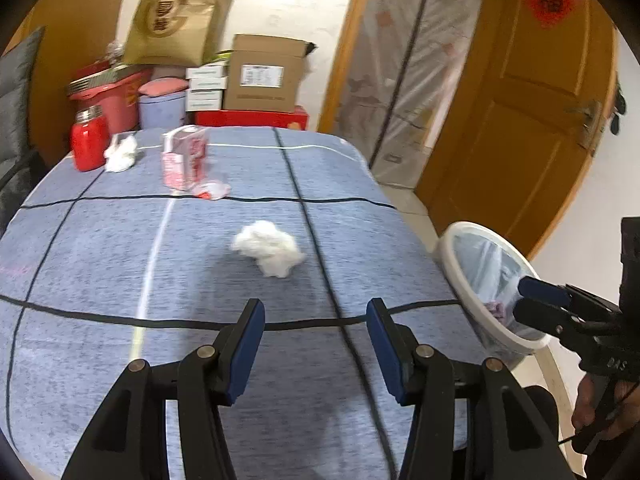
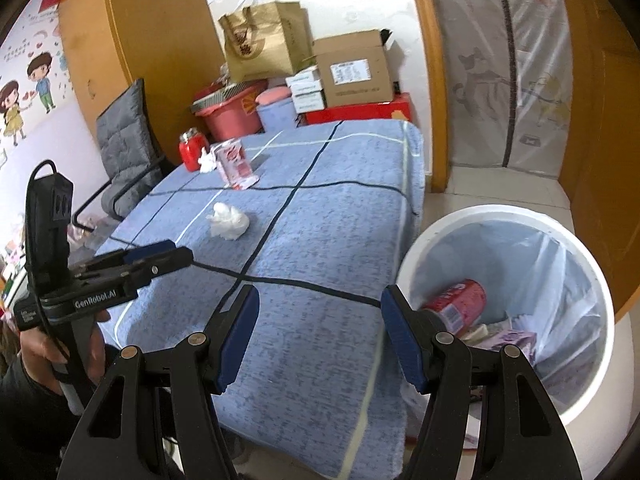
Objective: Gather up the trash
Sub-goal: 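Move both open grippers back over the table, then grasp the crumpled tissue with the right gripper while the left gripper grasps the pink carton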
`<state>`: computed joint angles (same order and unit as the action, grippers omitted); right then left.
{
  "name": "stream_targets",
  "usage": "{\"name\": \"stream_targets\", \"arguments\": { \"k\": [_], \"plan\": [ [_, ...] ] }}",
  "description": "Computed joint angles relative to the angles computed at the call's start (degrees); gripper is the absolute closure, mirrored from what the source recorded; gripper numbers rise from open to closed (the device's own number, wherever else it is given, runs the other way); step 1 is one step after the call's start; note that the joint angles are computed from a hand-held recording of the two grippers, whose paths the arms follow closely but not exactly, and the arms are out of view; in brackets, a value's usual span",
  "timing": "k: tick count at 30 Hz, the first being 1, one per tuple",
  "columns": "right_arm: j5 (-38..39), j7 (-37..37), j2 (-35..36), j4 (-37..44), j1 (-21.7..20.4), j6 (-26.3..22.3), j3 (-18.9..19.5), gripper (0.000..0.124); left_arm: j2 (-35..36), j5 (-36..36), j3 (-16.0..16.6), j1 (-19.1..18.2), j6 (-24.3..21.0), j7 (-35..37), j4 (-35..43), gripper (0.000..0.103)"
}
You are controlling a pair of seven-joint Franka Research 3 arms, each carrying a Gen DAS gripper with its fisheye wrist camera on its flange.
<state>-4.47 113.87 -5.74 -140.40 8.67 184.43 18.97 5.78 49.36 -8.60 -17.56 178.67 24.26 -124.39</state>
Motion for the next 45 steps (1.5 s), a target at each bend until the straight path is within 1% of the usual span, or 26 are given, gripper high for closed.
{"name": "stream_targets", "arguments": {
  "k": [1,4,6,7,9,11,13,15,18,21,23,24,26,29,31,32,34,37,38,39,40,41,42,44,45],
  "plan": [
    [1.31,-1.78,0.71,0.73,2.09,-0.31,-1.52,0.06,-0.17,0.15,0.24,0.08,-0.04,-0.4,-0.17,0.05],
    [3.85,-5.28,1.97,1.99,6.35,-0.45,-4.67,0.06,-0.55,1.28,0.81,0.54,0.28,-1.97,-0.76,0.05],
    [10.87,-12.27,3.08,3.26,12.04,-0.59,-8.71,0.06,-0.71,1.73,0.95,1.05,0.73,-2.45,-1.13,0.05],
    [12.06,-13.8,3.64,3.97,12.83,-0.78,-9.13,0.06,-0.77,2.03,1.04,1.22,0.74,-2.71,-1.2,0.05],
    [12.91,-15.23,4.47,5.08,13.57,-1.3,-9.43,0.06,-0.9,3.34,1.29,1.39,0.37,-3.66,-1.07,0.05],
    [17.53,-20.21,5.8,6.96,14.87,-1.98,-9.65,0.06,-1.01,3.23,1.16,2.11,0.6,-3.36,-1.27,0.05],
    [20.2,-23.37,7.07,8.78,15.43,-2.79,-9.44,0.06,-1.12,2.33,0.98,2.82,0.94,-2.57,-1.54,0.05],
    [20.28,-24.02,8.33,10.44,16.02,-3.55,-9.66,0.06,-1.05,1.11,0.93,3.54,1.34,-1.32,-1.57,0.05],
    [22.5,-26.98,10.81,13.68,16.02,-4.91,-8.93,0.06,-0.99,-2.42,0.53,4.77,2.03,2.38,-1.86,0.05],
    [21.25,-26.9,13.2,16.71,17.07,-6.23,-9.92,0.06,-0.83,-3.95,1.11,5.32,2.0,4.78,-1.51,0.05],
    [20.27,-27.38,15.11,19.13,17.55,-6.9,-10.28,0.06,-0.77,-7.7,0.33,6.47,2.5,8.74,-1.81,0.05],
    [19.34,-27.05,16.04,20.34,18.09,-7.33,-10.87,0.06,-0.67,-8.24,0.55,6.35,2.48,9.38,-1.72,0.05],
    [19.63,-28.62,18.29,23.27,17.51,-8.3,-10.12,0.06,-0.67,-9.24,0.94,6.47,2.38,10.82,-1.69,0.05],
    [18.35,-28.7,21.55,27.53,18.39,-9.87,-11.17,0.06,-0.5,-17.93,-1.95,9.3,2.64,19.43,-2.3,0.05],
    [17.34,-28.13,23.79,30.6,19.16,-11.36,-12.15,0.06,-0.34,-20.22,-1.8,9.35,2.3,22.19,-2.2,0.05],
    [16.82,-27.83,24.82,32.01,19.5,-12.03,-12.59,0.06,-0.18,-22.24,-2.4,9.95,2.28,24.48,-2.12,0.05],
    [16.45,-28.02,27.02,34.97,19.48,-13.44,-12.58,0.06,0.13,-25.78,-3.23,10.7,2.2,28.1,-1.88,0.05],
    [15.63,-27.74,29.69,38.54,19.97,-15.3,-13.04,0.06,0.47,-28.26,-2.96,10.64,2.1,31.13,-1.37,0.05],
    [15.6,-27.74,30.48,39.58,19.96,-15.83,-13.03,0.061,0.72,-29.65,-3.44,11.11,2.07,32.62,-1.1,0.05],
    [15.68,-27.77,31.45,40.87,19.85,-16.56,-12.93,0.064,0.97,-31.04,-3.97,11.57,2.08,34.06,-0.88,0.05],
    [16.0,-28.18,32.45,42.26,19.48,-17.57,-12.48,0.075,1.31,-32.5,-4.57,12.1,2.02,35.52,-0.52,0.05],
    [16.16,-28.49,33.17,43.29,19.3,-18.55,-12.26,0.081,1.7,-33.44,-4.74,12.25,1.9,36.48,-0.06,0.05],
    [15.93,-28.24,33.73,44.1,19.59,-19.32,-12.63,0.084,1.96,-34.09,-4.75,12.23,1.81,37.19,0.25,0.05],
    [15.64,-27.77,34.61,45.13,19.94,-20.15,-13.06,0.095,2.94,-35.78,-5.44,12.8,1.59,39.18,1.41,0.05],
    [15.75,-27.69,34.65,45.05,19.92,-19.93,-13.04,0.097,3.31,-36.29,-5.49,12.79,1.49,39.76,1.89,0.05]
  ]
}}
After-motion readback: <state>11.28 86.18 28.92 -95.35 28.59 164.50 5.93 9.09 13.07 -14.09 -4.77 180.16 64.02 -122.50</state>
